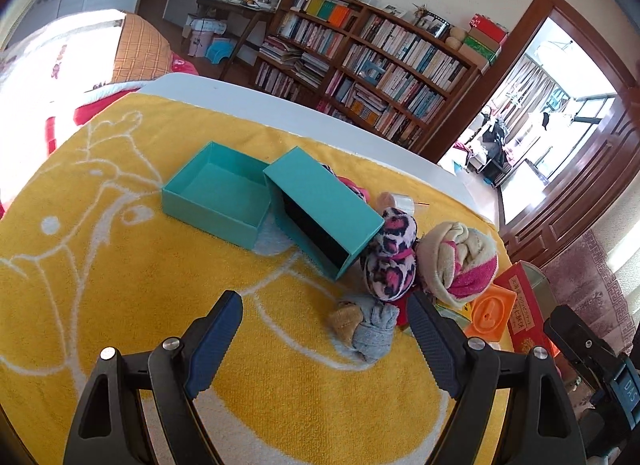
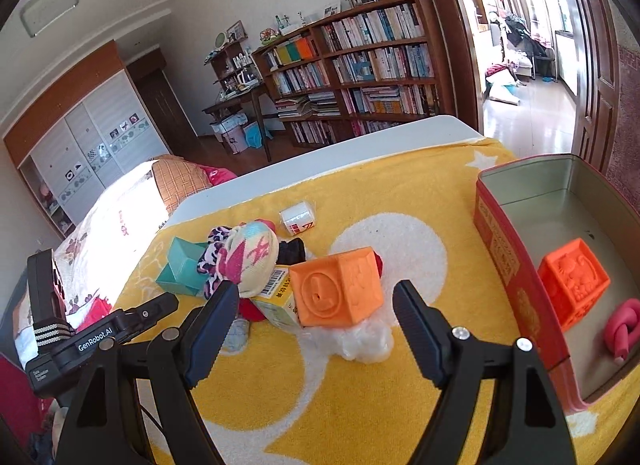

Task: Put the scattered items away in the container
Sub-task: 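Grasp the striped knit ball with right gripper while left gripper approaches the teal lid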

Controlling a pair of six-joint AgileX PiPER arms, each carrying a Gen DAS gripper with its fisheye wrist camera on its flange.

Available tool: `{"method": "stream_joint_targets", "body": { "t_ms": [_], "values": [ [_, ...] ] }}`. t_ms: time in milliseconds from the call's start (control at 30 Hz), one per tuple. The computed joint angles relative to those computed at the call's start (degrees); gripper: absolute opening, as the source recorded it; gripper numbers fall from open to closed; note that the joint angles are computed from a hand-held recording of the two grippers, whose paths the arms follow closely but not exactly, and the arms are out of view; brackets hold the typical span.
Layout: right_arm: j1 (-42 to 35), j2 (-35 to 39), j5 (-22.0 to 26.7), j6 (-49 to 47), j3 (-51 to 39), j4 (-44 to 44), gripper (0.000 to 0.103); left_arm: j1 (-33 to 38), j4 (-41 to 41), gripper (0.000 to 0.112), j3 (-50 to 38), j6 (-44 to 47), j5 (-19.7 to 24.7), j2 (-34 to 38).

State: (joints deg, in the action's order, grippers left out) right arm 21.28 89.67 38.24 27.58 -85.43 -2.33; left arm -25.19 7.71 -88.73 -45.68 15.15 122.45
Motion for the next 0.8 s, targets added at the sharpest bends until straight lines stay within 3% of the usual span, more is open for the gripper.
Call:
{"method": "stream_joint_targets", "body": {
  "t_ms": [300, 633, 700, 733, 800],
  "values": [
    [3.7, 13.3, 4.5, -4.0, -16.7, 0.6, 0.082, 1.4, -5.6, 0.086, 0.7, 3.5, -0.6, 0.9],
    [4.8, 21.5, 7.7, -6.6, -25.6, 0.8, 0.082, 1.5, -6.7, 0.086, 0.6, 4.3, -0.1, 1.4],
    [5.1, 21.9, 7.2, -7.5, -25.3, 0.9, 0.075, 1.6, -7.0, 0.086, 0.0, 4.5, 0.3, 1.8],
    [5.8, 21.9, 6.9, -6.1, -24.8, -1.7, 0.060, 1.7, -7.4, 0.086, -0.2, 4.9, 0.4, 2.0],
    [6.6, 21.0, 5.4, -5.4, -22.9, -4.2, 0.058, 1.9, -9.4, 0.086, -0.1, 6.5, 0.2, 2.2]
  ]
}}
